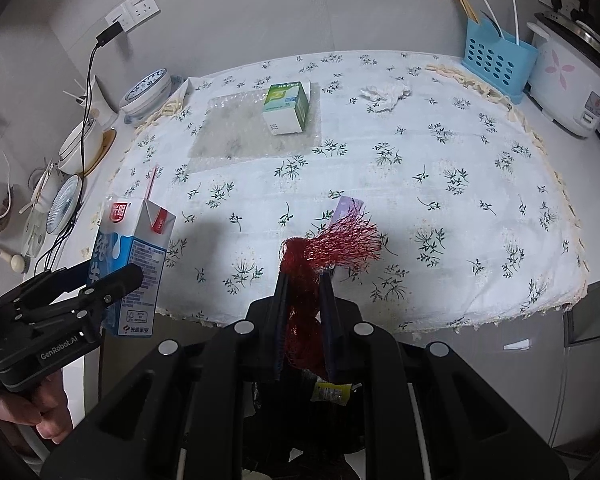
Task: Collect trash
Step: 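Lift the milk carton with the left tool while the right tool lifts the red net, then carry the milk carton and red net down over the black bin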
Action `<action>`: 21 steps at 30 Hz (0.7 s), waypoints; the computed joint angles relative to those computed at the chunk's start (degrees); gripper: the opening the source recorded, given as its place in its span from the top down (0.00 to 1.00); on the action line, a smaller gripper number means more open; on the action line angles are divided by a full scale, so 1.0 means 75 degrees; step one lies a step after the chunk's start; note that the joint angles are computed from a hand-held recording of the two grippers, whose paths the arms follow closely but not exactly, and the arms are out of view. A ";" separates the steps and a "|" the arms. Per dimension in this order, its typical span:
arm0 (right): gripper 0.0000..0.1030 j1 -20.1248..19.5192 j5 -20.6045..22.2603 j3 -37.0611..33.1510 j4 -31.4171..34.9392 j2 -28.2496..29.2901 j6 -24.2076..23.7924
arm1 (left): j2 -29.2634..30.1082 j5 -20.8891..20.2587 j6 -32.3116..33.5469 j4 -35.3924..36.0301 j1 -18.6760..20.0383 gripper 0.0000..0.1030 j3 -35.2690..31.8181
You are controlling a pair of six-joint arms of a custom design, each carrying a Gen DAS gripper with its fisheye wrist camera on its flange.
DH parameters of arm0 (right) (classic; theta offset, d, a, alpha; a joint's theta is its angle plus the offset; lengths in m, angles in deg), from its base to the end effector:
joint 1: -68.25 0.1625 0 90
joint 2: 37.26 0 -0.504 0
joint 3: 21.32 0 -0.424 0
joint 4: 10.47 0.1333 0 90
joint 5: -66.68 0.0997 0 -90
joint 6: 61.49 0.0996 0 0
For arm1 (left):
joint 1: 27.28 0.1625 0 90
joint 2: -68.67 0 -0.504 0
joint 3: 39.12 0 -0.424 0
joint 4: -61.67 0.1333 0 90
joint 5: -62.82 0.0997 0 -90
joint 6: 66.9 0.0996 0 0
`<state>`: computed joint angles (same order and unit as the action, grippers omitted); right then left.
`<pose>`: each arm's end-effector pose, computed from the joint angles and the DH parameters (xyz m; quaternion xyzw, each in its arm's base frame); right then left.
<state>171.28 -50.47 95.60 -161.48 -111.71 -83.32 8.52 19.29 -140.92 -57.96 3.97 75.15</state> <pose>0.2142 -0.5361 0.3094 0.2513 -0.9266 0.1384 0.2430 -0.3735 -0.4671 0.1523 -0.0364 0.9011 -0.2752 0.3330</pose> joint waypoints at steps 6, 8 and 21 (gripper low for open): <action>0.86 -0.0096 0.0017 0.0243 0.0085 -0.0267 -0.0133 | 0.0081 -0.0152 -0.0347 -0.0125 -0.0206 0.40 0.0187; 0.86 -0.0151 0.0036 0.0344 0.0111 -0.0364 -0.0183 | 0.0118 -0.0216 -0.0469 -0.0163 -0.0278 0.40 0.0253; 0.86 -0.0528 -0.0063 0.0983 0.0045 -0.0771 -0.0522 | 0.0401 -0.0589 -0.1097 -0.0562 -0.0612 0.40 0.0735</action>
